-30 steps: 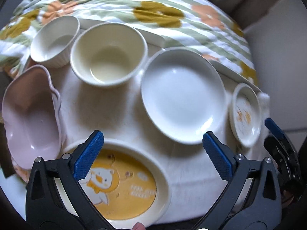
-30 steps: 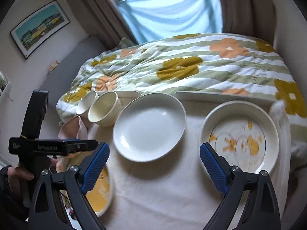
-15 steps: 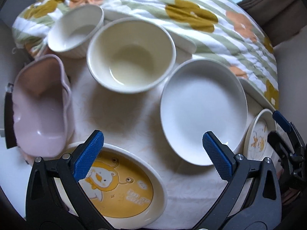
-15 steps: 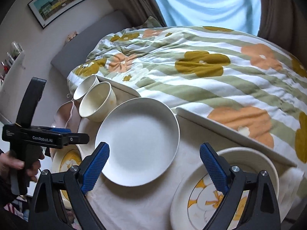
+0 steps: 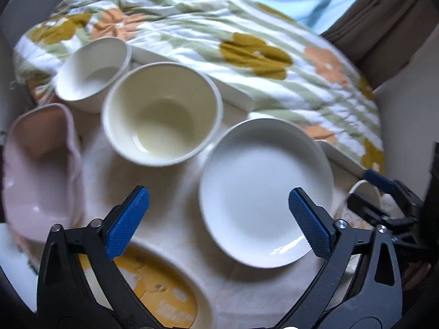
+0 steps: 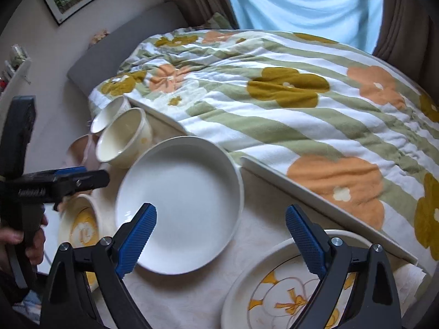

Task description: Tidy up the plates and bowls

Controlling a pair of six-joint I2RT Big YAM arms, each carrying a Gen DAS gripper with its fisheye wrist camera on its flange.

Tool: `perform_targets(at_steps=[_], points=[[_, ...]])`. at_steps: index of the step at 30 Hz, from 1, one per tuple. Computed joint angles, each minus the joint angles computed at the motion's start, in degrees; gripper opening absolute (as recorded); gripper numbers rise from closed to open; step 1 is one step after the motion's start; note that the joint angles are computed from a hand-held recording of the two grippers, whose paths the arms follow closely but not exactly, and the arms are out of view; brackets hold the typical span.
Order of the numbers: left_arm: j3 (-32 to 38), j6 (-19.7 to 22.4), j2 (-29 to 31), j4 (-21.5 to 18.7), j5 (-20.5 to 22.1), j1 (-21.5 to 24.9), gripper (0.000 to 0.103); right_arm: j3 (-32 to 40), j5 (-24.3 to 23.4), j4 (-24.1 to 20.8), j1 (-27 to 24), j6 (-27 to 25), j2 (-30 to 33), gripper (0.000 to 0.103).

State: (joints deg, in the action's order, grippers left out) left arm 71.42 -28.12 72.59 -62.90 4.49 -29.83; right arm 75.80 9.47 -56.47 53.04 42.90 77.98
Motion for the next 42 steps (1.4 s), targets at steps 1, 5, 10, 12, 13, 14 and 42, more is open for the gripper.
perform_targets(at_steps=[1,5,10,12,13,14,42], points=[[-0.87,-0.36,-0.23,1.3,1.46,0.22,0.093,-0.14,-1.79,0.56,-0.64,-0.68,0.35,0.094],[-3.42,-2.05,0.31,3.41,4.19,0.54,0.071,-0.73,-5.49,1.33,-2.33,-2.25,1.89,0.094],[-6.7,-4.47,0.56,6.85,7.65,1.57,0.053,-1.81,-6.9,2.14,-3.2,-3.46,2.65,0.076],[-7.02,-4.52,0.98,7.07,7.54,1.39,0.049,-1.76,-6.98,2.03,-3.35,-4.32,3.17,0.068],[-7.18,-4.53,1.17,7.12,7.47,1.37,0.045,-1.85,-7.04,2.12,-3.32,-4.52,3.25,0.062],[-7.3,-4.66,1.33,7.1,7.11,1.25,0.039,-1.82,-7.22,2.19,-3.36,-4.75,3.42,0.059],[-6.09,0.52,-3.16,2.42,2.85,0.28,0.022,-1.18,-4.7,2.82,-0.35,-2.76,1.54,0.014]])
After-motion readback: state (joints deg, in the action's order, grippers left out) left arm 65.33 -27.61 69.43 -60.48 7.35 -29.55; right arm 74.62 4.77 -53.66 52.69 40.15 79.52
